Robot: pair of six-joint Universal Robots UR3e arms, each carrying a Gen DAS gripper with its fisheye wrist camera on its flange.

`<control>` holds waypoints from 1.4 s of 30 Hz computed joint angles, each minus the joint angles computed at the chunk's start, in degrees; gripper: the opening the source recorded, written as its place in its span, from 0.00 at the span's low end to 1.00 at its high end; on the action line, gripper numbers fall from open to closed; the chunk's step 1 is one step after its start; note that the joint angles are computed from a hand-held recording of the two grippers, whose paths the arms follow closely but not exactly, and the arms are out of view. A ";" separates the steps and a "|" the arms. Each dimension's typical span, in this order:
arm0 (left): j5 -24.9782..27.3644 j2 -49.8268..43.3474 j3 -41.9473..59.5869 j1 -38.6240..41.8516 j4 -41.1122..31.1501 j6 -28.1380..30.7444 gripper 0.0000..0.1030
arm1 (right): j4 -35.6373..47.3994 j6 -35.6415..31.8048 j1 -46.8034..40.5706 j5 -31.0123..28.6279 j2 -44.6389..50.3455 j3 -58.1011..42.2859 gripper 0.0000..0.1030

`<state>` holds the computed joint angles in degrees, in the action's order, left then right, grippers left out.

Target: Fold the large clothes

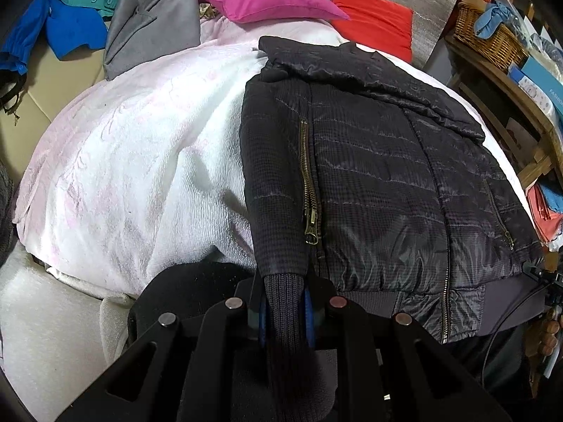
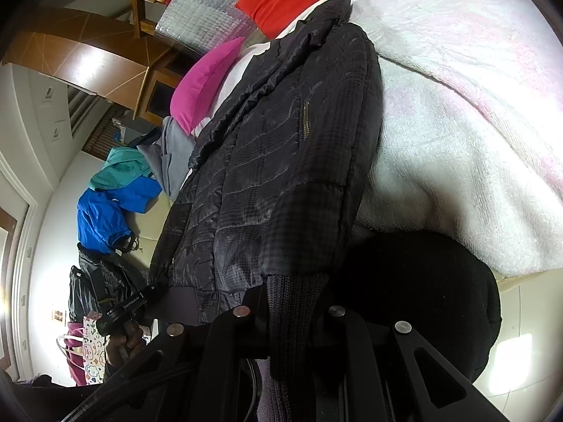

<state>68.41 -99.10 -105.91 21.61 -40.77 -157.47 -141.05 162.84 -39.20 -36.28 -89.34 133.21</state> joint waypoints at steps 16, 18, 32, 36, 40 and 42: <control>1.41 0.47 -0.64 -0.97 1.39 0.05 0.17 | -0.21 -0.78 -0.52 0.89 -0.64 1.12 0.13; 1.17 0.93 -1.05 -0.70 1.42 0.24 0.17 | 0.22 -1.23 -0.56 1.05 -0.92 0.96 0.13; 1.41 1.74 -1.54 -0.73 1.50 0.36 0.17 | 3.35 -3.99 -1.32 1.55 -1.38 -0.31 0.13; 1.63 1.65 -1.49 -0.96 1.60 0.25 0.17 | 5.04 -5.23 -1.81 1.36 -1.76 -0.64 0.13; 1.68 1.67 -1.65 -1.17 1.88 0.16 0.17 | 5.95 -5.81 -1.91 1.08 -2.17 -0.85 0.13; 1.44 1.73 -1.76 -1.02 1.95 0.28 0.17 | 6.40 -5.92 -1.72 0.75 -2.41 -1.15 0.13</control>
<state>69.85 -97.37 -107.67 20.59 -38.82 -157.19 -134.65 156.91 -40.92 -35.52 -91.75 132.06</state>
